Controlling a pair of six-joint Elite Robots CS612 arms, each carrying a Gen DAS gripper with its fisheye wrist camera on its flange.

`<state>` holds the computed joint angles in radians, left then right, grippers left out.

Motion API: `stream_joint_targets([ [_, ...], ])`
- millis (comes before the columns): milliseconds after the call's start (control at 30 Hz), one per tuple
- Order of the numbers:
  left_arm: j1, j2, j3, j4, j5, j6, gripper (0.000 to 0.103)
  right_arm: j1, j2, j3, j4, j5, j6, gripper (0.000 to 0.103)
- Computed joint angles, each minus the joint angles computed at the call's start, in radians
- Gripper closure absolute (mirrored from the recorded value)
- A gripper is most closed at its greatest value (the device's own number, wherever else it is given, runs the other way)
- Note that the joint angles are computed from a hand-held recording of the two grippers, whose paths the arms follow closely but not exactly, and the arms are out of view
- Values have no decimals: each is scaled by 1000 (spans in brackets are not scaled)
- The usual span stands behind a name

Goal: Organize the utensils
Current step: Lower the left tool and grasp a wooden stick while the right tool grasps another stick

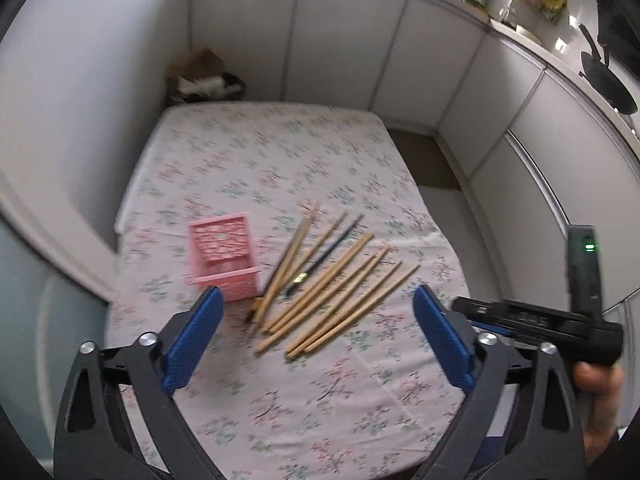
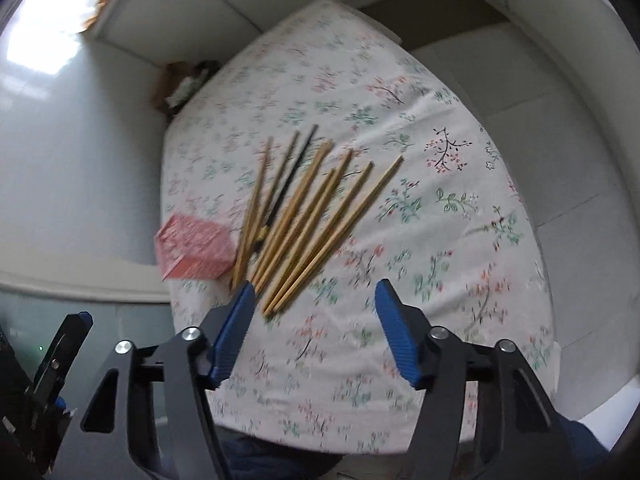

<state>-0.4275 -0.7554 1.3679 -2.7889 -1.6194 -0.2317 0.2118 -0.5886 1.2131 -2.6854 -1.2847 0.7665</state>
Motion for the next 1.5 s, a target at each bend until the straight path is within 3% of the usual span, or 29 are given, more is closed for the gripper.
stream_joint_targets([
  [67, 1, 38, -64, 61, -16, 28, 28, -6, 25, -41, 57, -19, -8, 49],
  [200, -3, 129, -208, 200, -20, 83, 43, -26, 62, -73, 79, 15, 33, 58],
  [467, -11, 297, -463, 420, 44, 188, 72, -43, 96, -114, 109, 65, -6, 60],
  [567, -13, 351, -540, 461, 64, 204, 73, -46, 103, -119, 98, 82, -2, 62],
  [700, -17, 403, -616, 518, 49, 239, 81, -49, 110, -129, 99, 98, 2, 65],
  [933, -34, 483, -744, 611, 153, 300, 81, -48, 126, -154, 131, 88, 1, 67],
  [1033, -36, 492, -752, 616, 164, 322, 85, -46, 133, -164, 147, 80, 1, 67],
  [1300, -10, 509, -813, 717, 47, 227, 96, -48, 154, -194, 170, 57, -23, 69],
  [1400, -7, 479, -758, 692, 33, 205, 98, -46, 175, -230, 188, 53, -50, 72],
  [1500, -3, 434, -671, 596, 28, 176, 98, -41, 196, -267, 226, 49, -74, 76],
])
